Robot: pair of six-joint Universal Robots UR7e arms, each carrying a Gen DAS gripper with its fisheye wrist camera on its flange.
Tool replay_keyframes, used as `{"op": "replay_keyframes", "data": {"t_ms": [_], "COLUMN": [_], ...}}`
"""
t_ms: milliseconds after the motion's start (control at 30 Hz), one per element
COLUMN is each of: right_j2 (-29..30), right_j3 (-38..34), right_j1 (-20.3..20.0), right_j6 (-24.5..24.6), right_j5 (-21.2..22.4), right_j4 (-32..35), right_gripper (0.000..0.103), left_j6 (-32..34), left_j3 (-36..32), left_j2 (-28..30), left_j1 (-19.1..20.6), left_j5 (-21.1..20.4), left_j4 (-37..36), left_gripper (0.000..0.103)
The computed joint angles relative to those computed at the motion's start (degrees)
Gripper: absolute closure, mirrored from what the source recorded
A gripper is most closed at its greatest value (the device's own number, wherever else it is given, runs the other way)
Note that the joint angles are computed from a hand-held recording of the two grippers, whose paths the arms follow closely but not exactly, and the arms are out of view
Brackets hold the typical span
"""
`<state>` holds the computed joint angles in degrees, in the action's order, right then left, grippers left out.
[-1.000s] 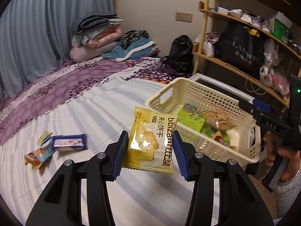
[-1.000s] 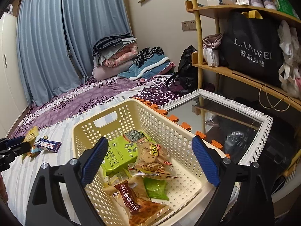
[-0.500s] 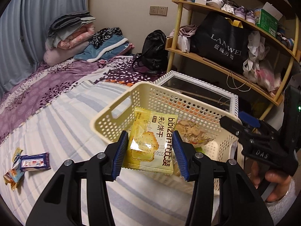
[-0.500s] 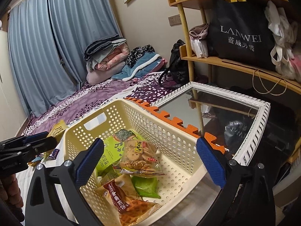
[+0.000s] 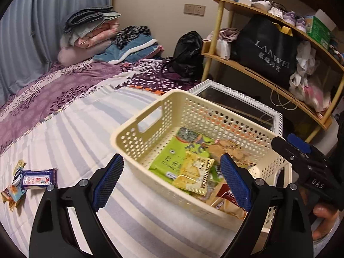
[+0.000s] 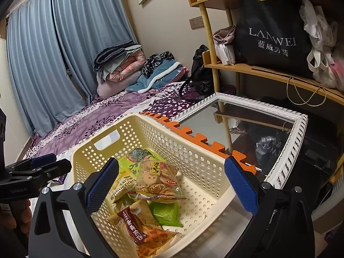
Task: Organize snacks
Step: 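Move both tools back toward the remaining snack pile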
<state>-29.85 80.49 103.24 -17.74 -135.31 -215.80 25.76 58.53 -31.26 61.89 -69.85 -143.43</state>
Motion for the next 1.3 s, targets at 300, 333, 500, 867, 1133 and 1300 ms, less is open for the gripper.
{"op": "replay_keyframes", "data": {"t_ms": [300,333,500,867,1133,1300], "right_j2": [1.61,1.73,2.86,6.67,9.68,11.50], "right_j3": [-2.77,-2.95,-4.82,-10.43,-14.35,-16.70], "right_j1": [1.60,1.75,2.84,5.23,6.74,7.18], "right_j6": [-1.87,-2.03,-3.29,-5.50,-6.91,-6.16], "right_j5": [0.45,0.48,1.16,3.60,4.68,5.59], "right_j4": [2.25,2.50,4.16,9.89,13.60,17.75], "right_gripper": [0.005,0.005,0.005,0.005,0.005,0.005], "left_j6": [-0.43,-0.50,-1.71,-2.97,-3.91,-3.80], "left_j3": [0.96,1.14,1.70,3.33,3.80,3.73], "left_j2": [-1.34,-1.58,-2.77,-5.83,-7.48,-8.28], "left_j1": [0.53,0.66,1.46,3.55,5.55,6.99], "left_j5": [2.63,2.93,3.86,5.08,6.41,8.32], "left_j4": [-1.73,-1.93,-2.71,-4.85,-5.89,-6.15], "left_gripper": [0.003,0.003,0.003,0.003,0.003,0.003]}}
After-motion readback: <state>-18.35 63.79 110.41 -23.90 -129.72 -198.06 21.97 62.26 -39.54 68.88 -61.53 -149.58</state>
